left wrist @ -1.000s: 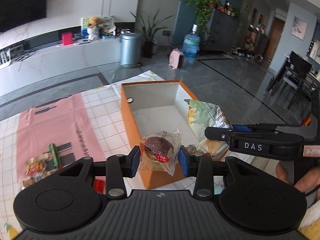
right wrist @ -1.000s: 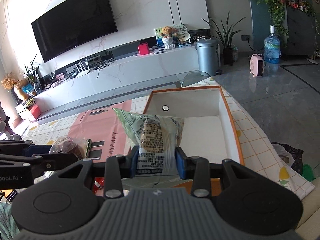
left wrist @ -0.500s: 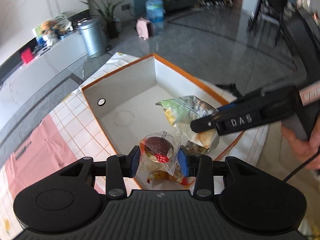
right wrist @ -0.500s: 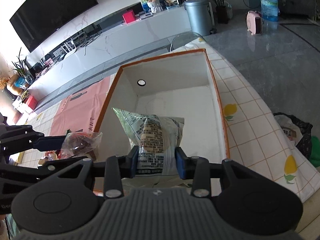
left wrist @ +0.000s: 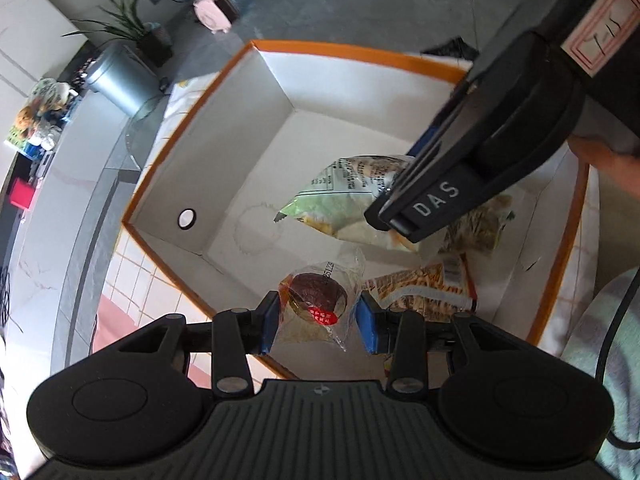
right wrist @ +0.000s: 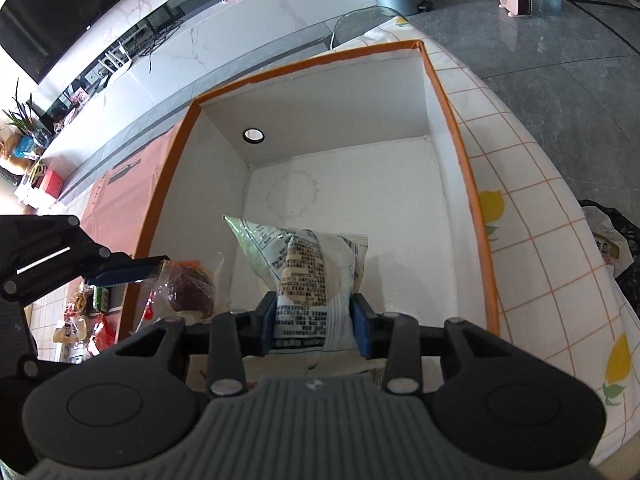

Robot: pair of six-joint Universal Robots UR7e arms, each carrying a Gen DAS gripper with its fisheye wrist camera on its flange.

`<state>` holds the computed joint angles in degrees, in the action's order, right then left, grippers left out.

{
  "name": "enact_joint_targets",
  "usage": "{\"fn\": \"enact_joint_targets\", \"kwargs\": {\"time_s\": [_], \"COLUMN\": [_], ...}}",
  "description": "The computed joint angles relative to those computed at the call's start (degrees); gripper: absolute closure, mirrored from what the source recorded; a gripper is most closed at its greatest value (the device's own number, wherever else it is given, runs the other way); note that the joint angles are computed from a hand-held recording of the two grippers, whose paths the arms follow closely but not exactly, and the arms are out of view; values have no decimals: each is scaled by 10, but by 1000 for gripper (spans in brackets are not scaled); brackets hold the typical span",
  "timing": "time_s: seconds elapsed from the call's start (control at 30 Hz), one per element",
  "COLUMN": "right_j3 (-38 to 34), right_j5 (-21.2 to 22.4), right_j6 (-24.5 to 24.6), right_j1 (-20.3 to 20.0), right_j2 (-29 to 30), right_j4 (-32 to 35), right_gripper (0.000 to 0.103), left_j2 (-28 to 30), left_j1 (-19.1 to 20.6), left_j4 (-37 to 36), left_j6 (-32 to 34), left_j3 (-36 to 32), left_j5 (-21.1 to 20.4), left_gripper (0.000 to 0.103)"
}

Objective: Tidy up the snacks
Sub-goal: 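Carry both held bags up and over the orange box, then open both tools to drop the bags into the orange box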

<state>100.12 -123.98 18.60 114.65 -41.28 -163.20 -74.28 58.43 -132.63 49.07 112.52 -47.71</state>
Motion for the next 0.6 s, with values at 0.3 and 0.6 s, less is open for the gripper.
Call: {"fn": "enact_joint_targets", "kwargs": {"time_s": [0.3, 0.6], "right_j3": [-2, -8], "right_j5": [50, 69], "right_j6": [14, 35], "right_j1": [-27, -33], "right_j2": [10, 7], "right_j4": [10, 43], "right_gripper": [66, 65], "left_j2": [35, 49], "left_j1": [6, 8], "left_j4": [39, 54], "left_j6": [38, 55], "left_j3": [-21, -23], "left_j5": [28, 48], "left_gripper": [56, 49]}}
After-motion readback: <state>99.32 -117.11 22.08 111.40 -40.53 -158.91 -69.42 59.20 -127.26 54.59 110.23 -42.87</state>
